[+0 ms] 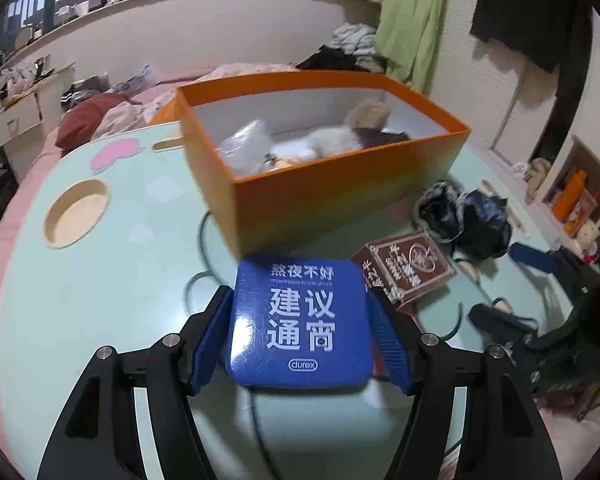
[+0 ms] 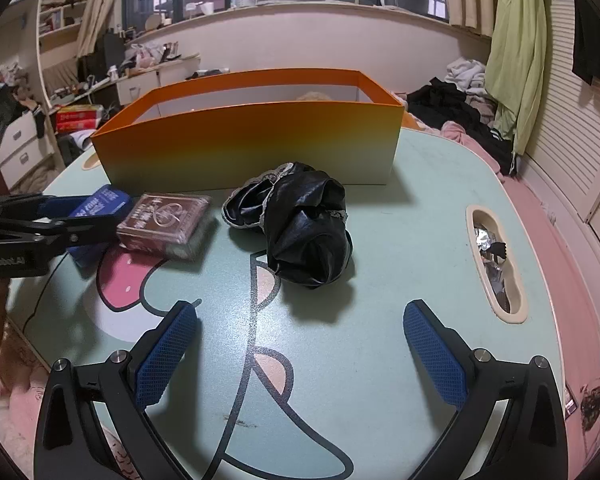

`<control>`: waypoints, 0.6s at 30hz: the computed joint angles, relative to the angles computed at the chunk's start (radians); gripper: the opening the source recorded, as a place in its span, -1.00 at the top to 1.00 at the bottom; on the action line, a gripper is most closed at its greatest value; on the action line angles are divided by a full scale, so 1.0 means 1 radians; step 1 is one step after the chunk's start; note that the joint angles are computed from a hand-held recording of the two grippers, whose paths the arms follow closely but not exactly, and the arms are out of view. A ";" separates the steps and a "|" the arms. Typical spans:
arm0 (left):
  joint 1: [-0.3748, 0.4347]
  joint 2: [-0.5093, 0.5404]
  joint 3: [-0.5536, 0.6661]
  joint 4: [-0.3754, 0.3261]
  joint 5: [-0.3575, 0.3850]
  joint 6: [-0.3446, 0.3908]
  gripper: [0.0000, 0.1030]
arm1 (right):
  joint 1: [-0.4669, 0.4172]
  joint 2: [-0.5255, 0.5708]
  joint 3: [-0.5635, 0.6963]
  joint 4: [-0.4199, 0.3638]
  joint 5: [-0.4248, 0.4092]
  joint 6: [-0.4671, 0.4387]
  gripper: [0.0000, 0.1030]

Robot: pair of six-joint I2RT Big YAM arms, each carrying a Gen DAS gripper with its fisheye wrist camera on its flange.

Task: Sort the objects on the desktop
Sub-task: 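Lift the blue tin out and set it beside the brown card box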

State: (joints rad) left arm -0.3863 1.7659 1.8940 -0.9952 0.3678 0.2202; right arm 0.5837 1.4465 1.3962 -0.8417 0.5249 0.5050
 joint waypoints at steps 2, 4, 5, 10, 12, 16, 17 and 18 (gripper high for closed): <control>0.006 -0.012 -0.021 0.020 0.021 -0.005 -0.32 | 0.000 0.001 0.000 0.000 -0.001 0.001 -1.00; 0.012 -0.017 -0.027 0.028 0.040 -0.005 -0.32 | 0.001 0.001 0.001 0.000 0.001 0.002 -1.00; 0.016 -0.018 -0.024 0.024 0.049 -0.003 -0.32 | 0.003 0.003 0.003 -0.002 0.002 0.003 -1.00; 0.045 0.005 0.038 -0.008 0.083 -0.056 -0.33 | 0.002 0.000 0.000 0.000 0.001 0.003 -1.00; 0.048 0.032 0.083 -0.034 0.049 -0.087 -0.33 | 0.002 0.001 -0.001 0.000 0.002 0.003 -1.00; 0.051 0.115 0.206 -0.080 0.018 -0.125 -0.34 | 0.003 0.000 -0.001 0.001 0.002 0.004 -1.00; 0.050 0.140 0.246 -0.101 0.017 -0.134 -0.34 | 0.004 0.001 0.000 0.000 0.003 0.004 -1.00; 0.048 0.155 0.270 -0.107 0.008 -0.143 -0.34 | 0.003 0.001 -0.001 0.001 0.002 0.004 -1.00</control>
State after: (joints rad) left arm -0.3385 1.9213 2.1643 -1.1027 0.3763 0.0770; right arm 0.5868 1.4470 1.3948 -0.8408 0.5272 0.5090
